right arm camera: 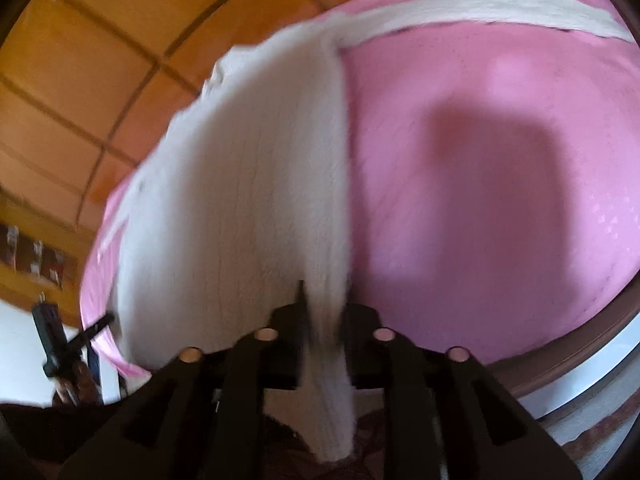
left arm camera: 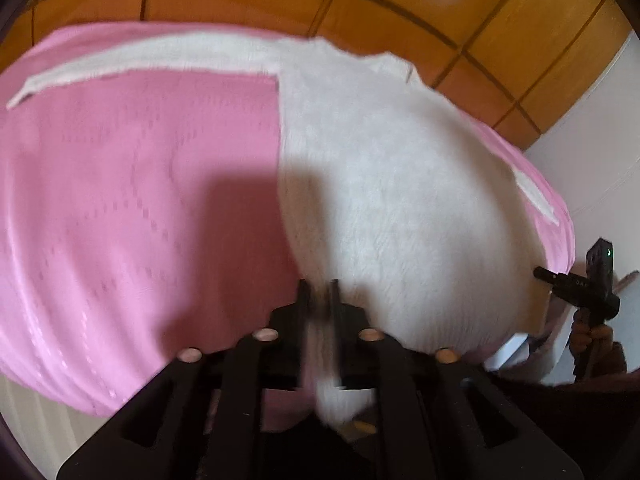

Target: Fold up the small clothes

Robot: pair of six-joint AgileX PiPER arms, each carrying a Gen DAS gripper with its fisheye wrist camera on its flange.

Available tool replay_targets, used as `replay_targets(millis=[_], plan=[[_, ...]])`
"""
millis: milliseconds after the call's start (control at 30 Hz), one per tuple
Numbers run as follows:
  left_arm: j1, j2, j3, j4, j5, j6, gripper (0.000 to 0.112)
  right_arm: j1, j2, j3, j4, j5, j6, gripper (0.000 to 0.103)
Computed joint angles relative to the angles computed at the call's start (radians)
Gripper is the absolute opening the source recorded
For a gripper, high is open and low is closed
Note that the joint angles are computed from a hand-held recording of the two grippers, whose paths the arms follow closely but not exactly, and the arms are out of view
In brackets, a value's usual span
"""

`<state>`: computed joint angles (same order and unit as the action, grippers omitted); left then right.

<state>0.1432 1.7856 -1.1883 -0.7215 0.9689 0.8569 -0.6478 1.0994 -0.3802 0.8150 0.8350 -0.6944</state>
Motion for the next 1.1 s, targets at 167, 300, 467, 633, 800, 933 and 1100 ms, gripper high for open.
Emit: replay_targets(millis=[167,300,467,633,800,933,1100], plan=[[-0.073,0.005,-0.058,-0.041,-0.118,-0.045,0.067,-0.236,0.132,-0.088,0.104,-0.07,-0.05,0.044],[-0.152,0.061,-0.138,-0.005,-0.171,-0.141,0.067,-0.375,0.353,-0.224,0.27,-0.162,-0.07,0.044],[-0.226,0.117,-0.204,0.048,-0.176,-0.213,0.067,-0.379,0.599,-0.478,0.289,-0.293,0.091,0.037],[-0.266,0.162,-0.246,0.1,-0.166,-0.268,0.067,-0.343,0.745,-0.703,0.136,-0.327,0.333,0.024],[-0.28,0.197,-0.276,0.126,-0.176,-0.301,0.067,-0.279,0.811,-0.889,-0.184,-0.358,0.663,0.006],[-0.274,0.219,-0.293,0.113,-0.175,-0.299,0.067,-0.196,0.763,-0.944,-0.189,-0.357,0.611,0.006],[-0.255,0.234,-0.31,0.058,-0.149,-0.289,0.067,0.067,0.727,-1.022,-0.198,-0.324,0.508,0.005]])
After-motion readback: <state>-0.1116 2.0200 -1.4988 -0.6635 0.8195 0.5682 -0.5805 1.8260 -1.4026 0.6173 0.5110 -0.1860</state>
